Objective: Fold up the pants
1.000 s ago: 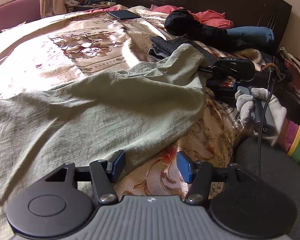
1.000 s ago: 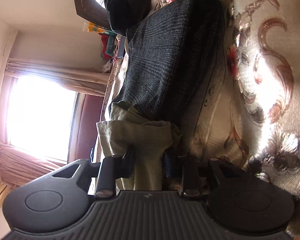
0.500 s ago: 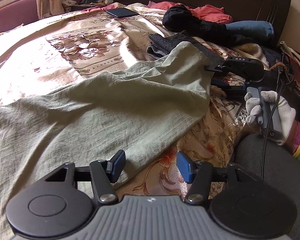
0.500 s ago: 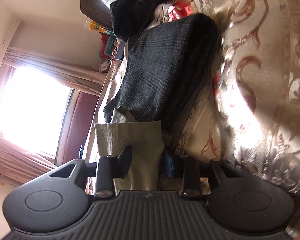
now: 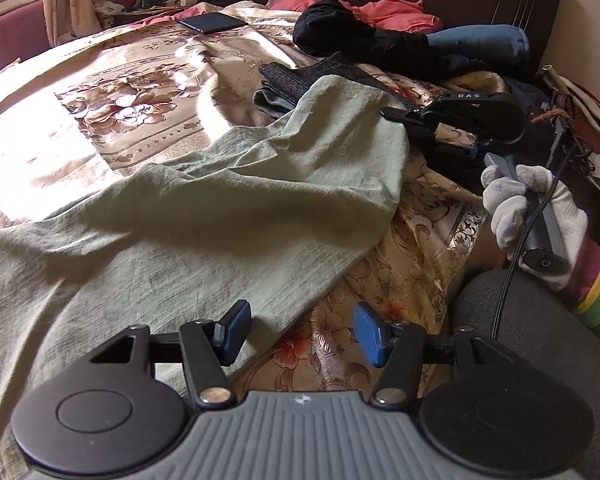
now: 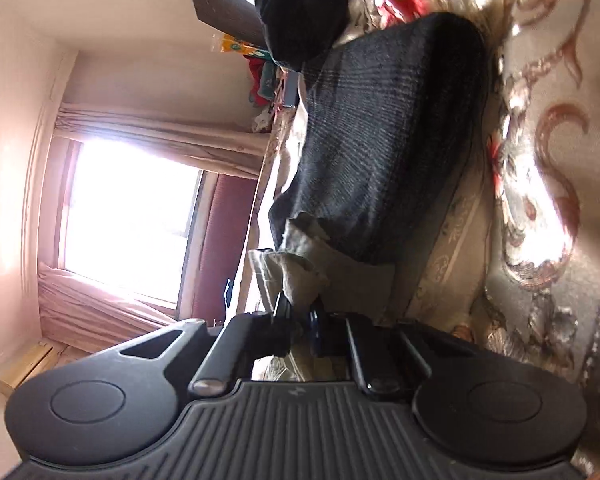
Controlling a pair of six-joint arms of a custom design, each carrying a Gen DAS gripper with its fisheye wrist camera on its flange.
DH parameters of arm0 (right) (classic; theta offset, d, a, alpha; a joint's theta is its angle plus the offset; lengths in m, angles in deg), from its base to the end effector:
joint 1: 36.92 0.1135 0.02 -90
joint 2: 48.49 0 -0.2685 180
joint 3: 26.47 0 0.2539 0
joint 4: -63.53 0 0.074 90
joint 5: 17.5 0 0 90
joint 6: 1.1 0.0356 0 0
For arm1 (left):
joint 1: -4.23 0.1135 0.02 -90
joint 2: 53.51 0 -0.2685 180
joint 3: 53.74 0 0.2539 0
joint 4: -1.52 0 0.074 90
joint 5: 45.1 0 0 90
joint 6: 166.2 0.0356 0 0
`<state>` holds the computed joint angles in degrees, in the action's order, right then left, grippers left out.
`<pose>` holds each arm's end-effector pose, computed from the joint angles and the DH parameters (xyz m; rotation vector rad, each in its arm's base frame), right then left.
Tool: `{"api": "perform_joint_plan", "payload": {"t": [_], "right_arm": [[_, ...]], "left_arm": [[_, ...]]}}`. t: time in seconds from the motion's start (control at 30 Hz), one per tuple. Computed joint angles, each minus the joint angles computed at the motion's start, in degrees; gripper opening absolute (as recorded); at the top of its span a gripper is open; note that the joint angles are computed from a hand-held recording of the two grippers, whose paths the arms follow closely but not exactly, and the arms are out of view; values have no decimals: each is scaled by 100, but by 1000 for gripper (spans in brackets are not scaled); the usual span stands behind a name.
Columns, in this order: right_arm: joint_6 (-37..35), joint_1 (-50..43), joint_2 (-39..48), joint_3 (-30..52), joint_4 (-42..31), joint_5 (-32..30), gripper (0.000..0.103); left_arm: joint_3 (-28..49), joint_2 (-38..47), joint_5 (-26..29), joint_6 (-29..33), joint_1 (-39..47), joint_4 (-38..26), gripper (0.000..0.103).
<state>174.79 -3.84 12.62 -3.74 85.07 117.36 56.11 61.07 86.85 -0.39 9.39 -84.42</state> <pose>0.1681 0.0795 0.1622 1.2668 1.3379 0.7571 0.3841 0.0108 0.2363 1.4820 2.1011 -0.7595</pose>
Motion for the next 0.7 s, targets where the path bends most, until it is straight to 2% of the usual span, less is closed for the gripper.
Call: {"api": "perform_joint_plan", "payload": {"t": [0.07, 0.13, 0.23, 0.27, 0.37, 0.5, 0.6, 0.63, 0.67, 0.7], "right_arm": [[-100, 451, -402, 260, -819, 565, 6], [-88, 773, -703, 738, -2051, 983, 6], [-451, 927, -668, 1080, -2535, 1267, 6], [-636, 784, -563, 1170, -2525, 1123, 6], [-1107, 262, -84, 1291, -1794, 389, 6], [-1886, -201, 606, 1286, 499, -319, 5], [-2701, -194, 773, 1077, 2154, -412, 5], [-2789, -172, 751, 993, 2213, -326, 5], [-2562, -217, 638, 933, 1697, -227, 5], [-1867, -301, 462, 974, 621, -213, 5]], "left_arm": [[-26, -29, -26, 41, -11, -16, 68], [-42, -44, -58, 76, -19, -16, 68], [-58, -51, -79, 55, -31, 8, 68], [-58, -48, -76, 42, -36, 5, 68], [-85, -58, -155, 0, -106, 42, 68], [-40, -117, -159, 73, -121, -10, 68], [57, -98, -138, 28, -105, -18, 68], [88, -71, -124, 16, -82, -13, 68], [107, -45, -117, -11, -72, -4, 68], [128, -10, -112, -38, -66, 2, 68]]}}
